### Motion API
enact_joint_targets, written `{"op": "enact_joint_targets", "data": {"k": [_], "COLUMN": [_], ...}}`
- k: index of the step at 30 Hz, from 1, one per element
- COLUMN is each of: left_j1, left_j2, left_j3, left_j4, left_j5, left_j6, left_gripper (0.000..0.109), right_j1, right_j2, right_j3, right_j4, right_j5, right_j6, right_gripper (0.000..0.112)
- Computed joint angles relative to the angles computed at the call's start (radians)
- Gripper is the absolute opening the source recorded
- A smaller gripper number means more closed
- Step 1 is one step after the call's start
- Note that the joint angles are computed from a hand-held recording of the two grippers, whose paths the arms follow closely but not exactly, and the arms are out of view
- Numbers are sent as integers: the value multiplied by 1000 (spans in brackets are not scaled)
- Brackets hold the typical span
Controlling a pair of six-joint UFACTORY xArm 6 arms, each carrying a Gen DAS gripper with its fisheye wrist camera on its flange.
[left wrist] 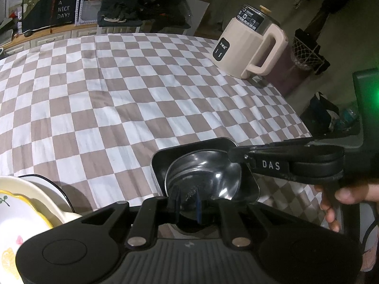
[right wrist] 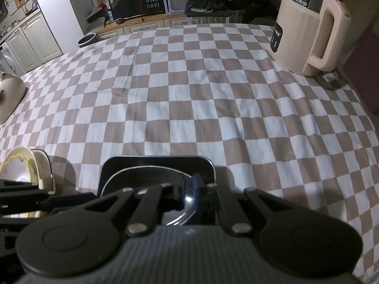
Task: Organize plates and bowls
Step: 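Lower the steel bowl into the steel pan with both tools, then close the left tool on one pan rim while the right tool grips the opposite rim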
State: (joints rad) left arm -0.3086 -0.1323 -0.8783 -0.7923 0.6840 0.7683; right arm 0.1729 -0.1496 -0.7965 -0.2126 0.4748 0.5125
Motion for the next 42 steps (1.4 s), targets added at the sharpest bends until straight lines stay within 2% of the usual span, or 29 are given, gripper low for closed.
{"op": "enact_joint_targets", "data": {"k": [5, 9, 16, 20, 23, 28, 32, 38, 42], "left_j1": [3, 0, -10, -17, -23, -36, -36, -25, -10], "left_j2": [2, 15, 101, 138, 152, 166, 173, 143, 129], "left_j3": [-7, -16, -62, -85, -94, -103, -113, -90, -83], "left_j4": [-10, -7, 108, 143, 150, 195, 238, 227, 204], "left_j5": [-10, -67, -156, -178, -184, -179, -128, -88, -48], "left_j6": [-5, -26, -156, -183, -186, -205, -237, -212, -203], "left_gripper": [16, 27, 28, 31, 33, 33, 33, 33, 33], "right_j1": [-8, -21, -37, -35, -34, -37, -37, -44, -40], "right_j2": [-17, -47, -78, -69, -65, -56, -40, 10, 44], "right_j3": [19, 44, 64, 52, 53, 57, 49, 35, 7], "right_j4": [30, 28, 113, 159, 157, 123, 111, 100, 89], "right_j5": [-10, -18, 16, 66, 88, 124, 151, 79, 68], "right_j6": [-34, -27, -93, -157, -171, -140, -133, -107, -111], "right_gripper": [10, 12, 19, 35, 37, 37, 37, 37, 36]}}
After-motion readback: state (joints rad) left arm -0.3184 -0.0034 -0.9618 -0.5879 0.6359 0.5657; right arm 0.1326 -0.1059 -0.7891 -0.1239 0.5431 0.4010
